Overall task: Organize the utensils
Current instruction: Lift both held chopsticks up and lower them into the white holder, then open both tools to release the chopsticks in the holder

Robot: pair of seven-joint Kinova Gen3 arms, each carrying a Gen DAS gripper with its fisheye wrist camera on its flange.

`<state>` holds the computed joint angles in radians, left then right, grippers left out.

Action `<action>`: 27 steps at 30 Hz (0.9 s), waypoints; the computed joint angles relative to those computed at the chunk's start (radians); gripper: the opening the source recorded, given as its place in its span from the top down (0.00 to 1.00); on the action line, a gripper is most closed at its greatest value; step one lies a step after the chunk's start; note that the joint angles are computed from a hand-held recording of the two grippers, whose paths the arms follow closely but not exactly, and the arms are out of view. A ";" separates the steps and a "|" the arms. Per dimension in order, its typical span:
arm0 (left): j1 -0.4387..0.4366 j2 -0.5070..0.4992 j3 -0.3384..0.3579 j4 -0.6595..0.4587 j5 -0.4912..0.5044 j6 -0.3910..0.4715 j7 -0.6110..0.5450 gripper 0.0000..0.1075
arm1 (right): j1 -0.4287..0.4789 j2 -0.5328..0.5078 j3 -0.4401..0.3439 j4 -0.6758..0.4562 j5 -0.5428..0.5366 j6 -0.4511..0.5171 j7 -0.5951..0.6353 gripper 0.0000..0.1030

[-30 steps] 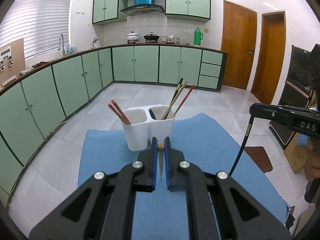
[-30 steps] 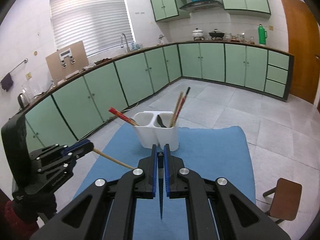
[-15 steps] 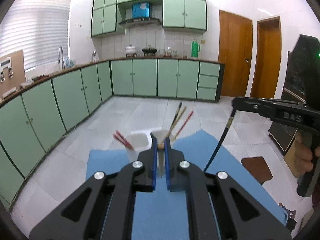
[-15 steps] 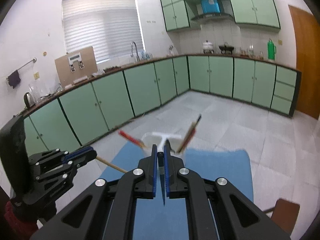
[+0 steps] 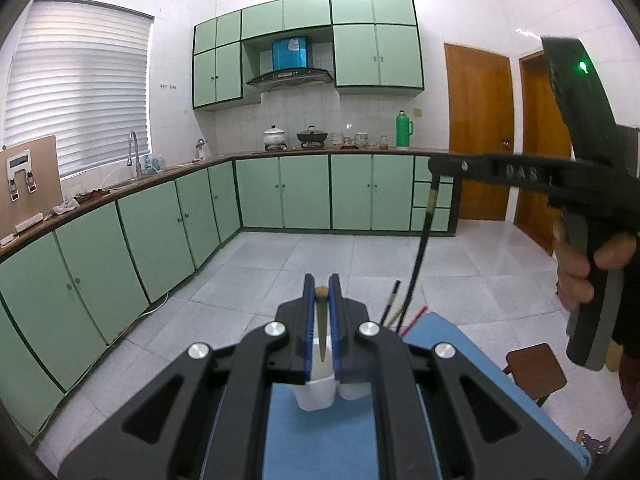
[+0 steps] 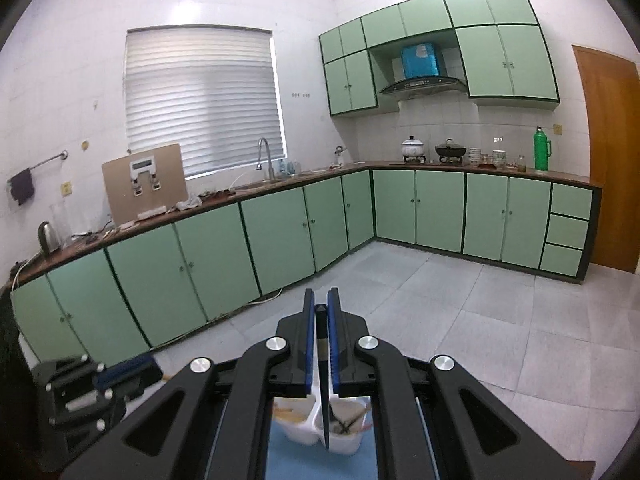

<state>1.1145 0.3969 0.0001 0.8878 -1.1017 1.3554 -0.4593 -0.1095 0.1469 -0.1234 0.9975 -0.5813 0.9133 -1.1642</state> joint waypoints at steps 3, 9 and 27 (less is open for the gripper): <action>-0.035 0.006 -0.003 0.004 0.024 -0.025 -0.010 0.95 | -0.028 0.044 -0.002 -0.017 0.044 -0.043 -0.025 0.94; -0.103 0.027 -0.013 0.017 0.079 -0.091 -0.015 0.95 | -0.034 0.116 -0.026 -0.016 0.077 -0.065 -0.041 0.94; -0.111 0.007 -0.028 0.107 0.123 -0.095 0.078 0.44 | 0.065 0.000 -0.005 0.253 0.003 -0.124 0.078 0.37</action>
<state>1.0033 0.4036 -0.0279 0.9949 -0.9792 1.2608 -0.3812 -0.0445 0.1468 -0.1283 1.2502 -0.5787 0.7893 -1.0863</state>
